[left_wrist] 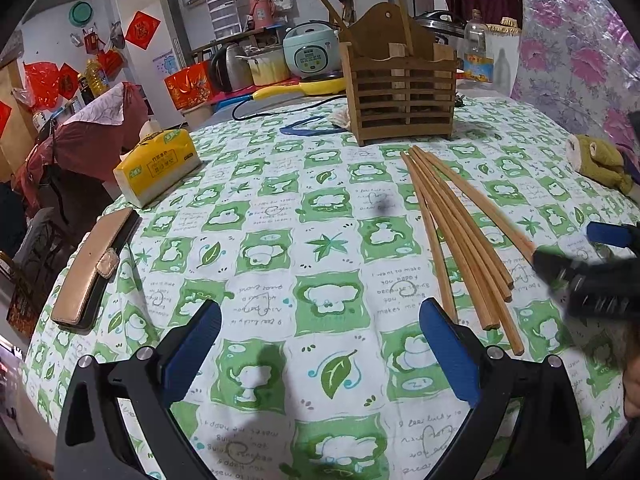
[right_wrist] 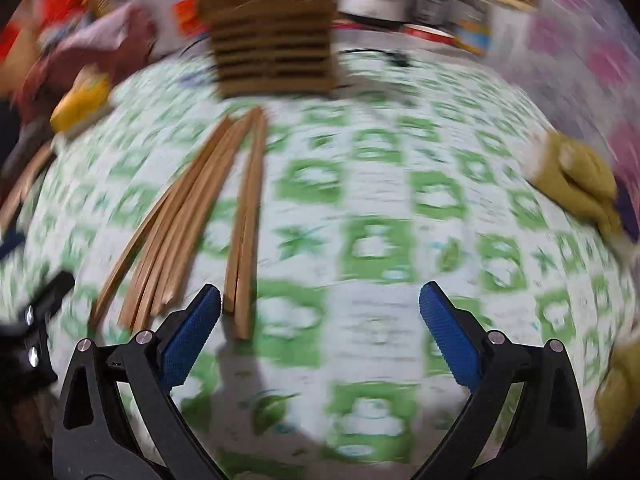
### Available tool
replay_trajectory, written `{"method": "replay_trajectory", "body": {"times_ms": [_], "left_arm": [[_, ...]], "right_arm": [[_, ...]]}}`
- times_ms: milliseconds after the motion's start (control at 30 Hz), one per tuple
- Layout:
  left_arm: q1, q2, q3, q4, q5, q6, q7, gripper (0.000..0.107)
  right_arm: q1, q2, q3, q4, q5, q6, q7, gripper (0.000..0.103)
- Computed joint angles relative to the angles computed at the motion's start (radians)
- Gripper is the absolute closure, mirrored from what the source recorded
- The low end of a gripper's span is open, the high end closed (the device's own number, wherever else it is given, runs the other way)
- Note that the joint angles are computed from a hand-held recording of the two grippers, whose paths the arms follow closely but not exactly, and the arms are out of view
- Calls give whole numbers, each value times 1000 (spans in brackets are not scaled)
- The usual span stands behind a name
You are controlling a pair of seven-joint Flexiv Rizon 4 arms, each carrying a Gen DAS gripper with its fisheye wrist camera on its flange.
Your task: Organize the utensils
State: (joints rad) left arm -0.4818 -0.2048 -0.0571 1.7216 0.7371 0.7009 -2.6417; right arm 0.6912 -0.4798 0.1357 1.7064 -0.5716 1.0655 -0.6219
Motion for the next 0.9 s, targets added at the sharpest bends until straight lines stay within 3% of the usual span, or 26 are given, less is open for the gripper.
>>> {"method": "replay_trajectory", "body": {"times_ms": [100,167,333,467,667,900], "left_arm": [[0,0,-1,0,1,-1,1,9],[0,-1,-1,1,2,-1,3,9],[-1,-4,-2,0,3,2,17,9],[-5,-7,-3,-6,4,-6,25,9],[9,-8,-4,8,-37,28,85,9],[51,15,-1,88,-158,149,190,9]], "right_arm": [[-34,2,28,17,48,83,-44,7],[-19,8,6,36,23,131,-40,7],[30,33,-77,86,-99,214,57,7],[11,36,-78,102,-108,271,104,7],[-37,29,-47,116,-3,350,119,7],[-148,-12,101,79,229,374,10,7]]}}
